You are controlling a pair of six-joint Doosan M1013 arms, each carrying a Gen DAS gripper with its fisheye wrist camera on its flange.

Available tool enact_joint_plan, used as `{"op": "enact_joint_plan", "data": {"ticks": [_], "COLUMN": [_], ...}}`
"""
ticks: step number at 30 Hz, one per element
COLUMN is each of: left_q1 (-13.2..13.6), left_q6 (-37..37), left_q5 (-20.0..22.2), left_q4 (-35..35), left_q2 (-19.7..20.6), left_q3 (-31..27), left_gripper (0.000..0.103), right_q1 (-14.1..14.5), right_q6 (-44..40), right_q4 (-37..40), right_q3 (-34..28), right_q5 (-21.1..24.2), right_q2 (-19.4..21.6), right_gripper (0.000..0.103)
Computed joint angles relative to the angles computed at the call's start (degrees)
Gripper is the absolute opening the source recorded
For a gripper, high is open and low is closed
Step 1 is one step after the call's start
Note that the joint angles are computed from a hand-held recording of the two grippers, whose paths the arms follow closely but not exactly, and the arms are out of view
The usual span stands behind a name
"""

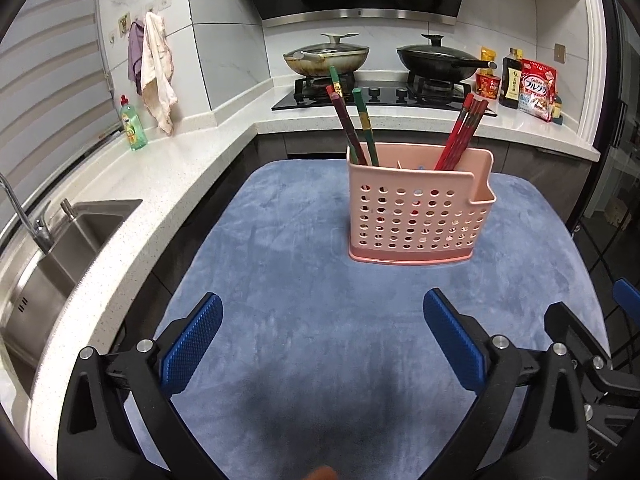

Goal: Organize utensils

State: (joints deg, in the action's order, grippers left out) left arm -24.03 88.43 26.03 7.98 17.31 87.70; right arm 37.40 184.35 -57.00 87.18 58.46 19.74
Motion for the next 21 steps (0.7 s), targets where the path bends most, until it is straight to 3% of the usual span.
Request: {"op": "enact_joint_plan", "data": {"ticks": [21], "left_q1": [-0.3], "left_q6": [-1.0], "left_q5": [2.9], "left_q4": [1.5], "left_q2": [2.6], "left_q3": [-2.1], "left_gripper": [0.096], "right_q1": [-1.1], "right_q6": [-1.5], "right_q4": [0.3], "right_q3": [-0.4], "right_q5": [0.4], "right_q2": [1.1], "right_gripper": [0.096]}}
